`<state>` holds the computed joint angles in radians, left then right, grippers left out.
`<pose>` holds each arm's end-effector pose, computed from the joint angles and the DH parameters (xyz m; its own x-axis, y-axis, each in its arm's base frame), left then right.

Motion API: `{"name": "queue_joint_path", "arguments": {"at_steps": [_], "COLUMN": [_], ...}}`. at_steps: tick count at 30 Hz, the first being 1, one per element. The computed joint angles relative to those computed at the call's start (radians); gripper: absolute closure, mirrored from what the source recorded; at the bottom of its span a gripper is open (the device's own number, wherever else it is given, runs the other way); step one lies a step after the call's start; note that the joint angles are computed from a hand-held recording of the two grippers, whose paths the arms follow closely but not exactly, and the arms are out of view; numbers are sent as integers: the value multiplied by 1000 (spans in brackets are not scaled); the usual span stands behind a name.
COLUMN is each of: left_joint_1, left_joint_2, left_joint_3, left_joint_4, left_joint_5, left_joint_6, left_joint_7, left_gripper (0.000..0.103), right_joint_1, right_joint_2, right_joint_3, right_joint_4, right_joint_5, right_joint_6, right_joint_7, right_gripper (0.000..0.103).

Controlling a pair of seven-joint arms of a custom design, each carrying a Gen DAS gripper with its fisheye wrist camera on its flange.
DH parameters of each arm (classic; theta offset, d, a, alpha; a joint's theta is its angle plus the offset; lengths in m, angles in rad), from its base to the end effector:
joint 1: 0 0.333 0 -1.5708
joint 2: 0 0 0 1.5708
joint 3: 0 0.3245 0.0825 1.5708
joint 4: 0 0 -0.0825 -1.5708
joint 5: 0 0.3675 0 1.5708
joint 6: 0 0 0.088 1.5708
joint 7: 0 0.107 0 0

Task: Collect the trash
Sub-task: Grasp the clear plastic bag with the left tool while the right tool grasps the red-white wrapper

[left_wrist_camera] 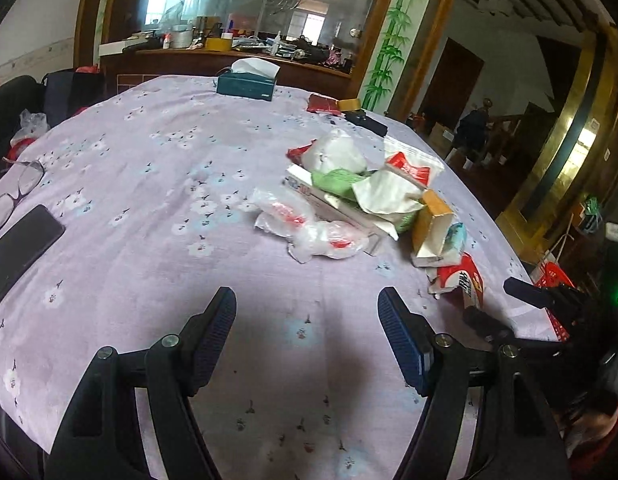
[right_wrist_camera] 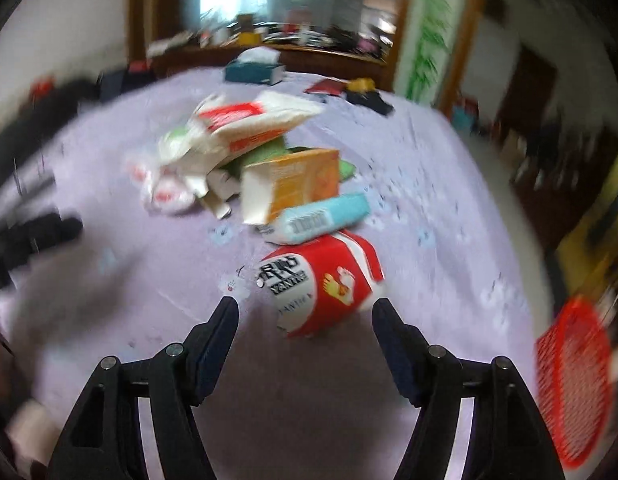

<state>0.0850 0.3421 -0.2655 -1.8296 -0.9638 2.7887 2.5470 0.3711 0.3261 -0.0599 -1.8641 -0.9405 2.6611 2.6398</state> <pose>0.6564 -0.0637 0.4224 -0.3805 -0.8884 0.2568 -0.7000 0.0952 -0.7078 0.6100 0.2240 0.4027 -0.0716 -0.9780 0.1958 -0.7510 -0.0763 -0.6559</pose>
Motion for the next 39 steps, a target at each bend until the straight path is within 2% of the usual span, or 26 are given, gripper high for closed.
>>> {"name": "queue_joint_path", "arguments": {"at_steps": [2,5,6,7,10,15,18,21,24,26,30,34,38,39], "left_joint_1": [-5,-7,-12,-17,-24,-46,-79,-94,-84,-69,-50,-18,-18,-14], "left_joint_2": [11,31,41,49,87,153,202,265,317,335,373,413,399,402], "left_joint_3": [9,15,21,26,34,42,71,86,68,46,12,-29,-41,-47], "left_joint_4": [12,38,51,61,114,209,273,360,430,455,509,569,539,544], "left_joint_5": [21,52,72,93,150,255,347,428,473,481,481,442,417,405], "left_joint_6": [-8,-25,-30,-33,-57,-69,-58,-94,-131,-145,-172,-223,-184,-188], "left_joint_7": [-29,-73,-97,-124,-206,-347,-462,-565,-603,-599,-571,-538,-487,-479], "left_gripper": [31,31,31,31,31,31,31,31,31,31,31,49,55,57], "right_joint_1": [39,77,71,61,55,2,-47,-89,-131,-154,-177,-197,-212,-217], "right_joint_2": [42,92,99,97,57,-50,-117,-158,-181,-183,-164,-132,-97,-85], "right_joint_3": [-12,-28,-26,-25,-41,-37,-30,-23,-21,-23,-12,-4,-6,-7], "right_joint_4": [58,127,137,133,87,-30,-105,-152,-182,-183,-151,-110,-71,-61], "right_joint_5": [-63,-126,-116,-108,-151,-223,-266,-331,-418,-496,-600,-650,-612,-568], "right_joint_6": [-96,-226,-238,-231,-198,-72,32,134,261,331,373,415,438,447], "right_joint_7": [-11,4,-4,0,101,306,425,542,675,775,893,952,914,870], "right_gripper": [31,45,61,86,91,96,96,96,96,96,96,96,96,96]}}
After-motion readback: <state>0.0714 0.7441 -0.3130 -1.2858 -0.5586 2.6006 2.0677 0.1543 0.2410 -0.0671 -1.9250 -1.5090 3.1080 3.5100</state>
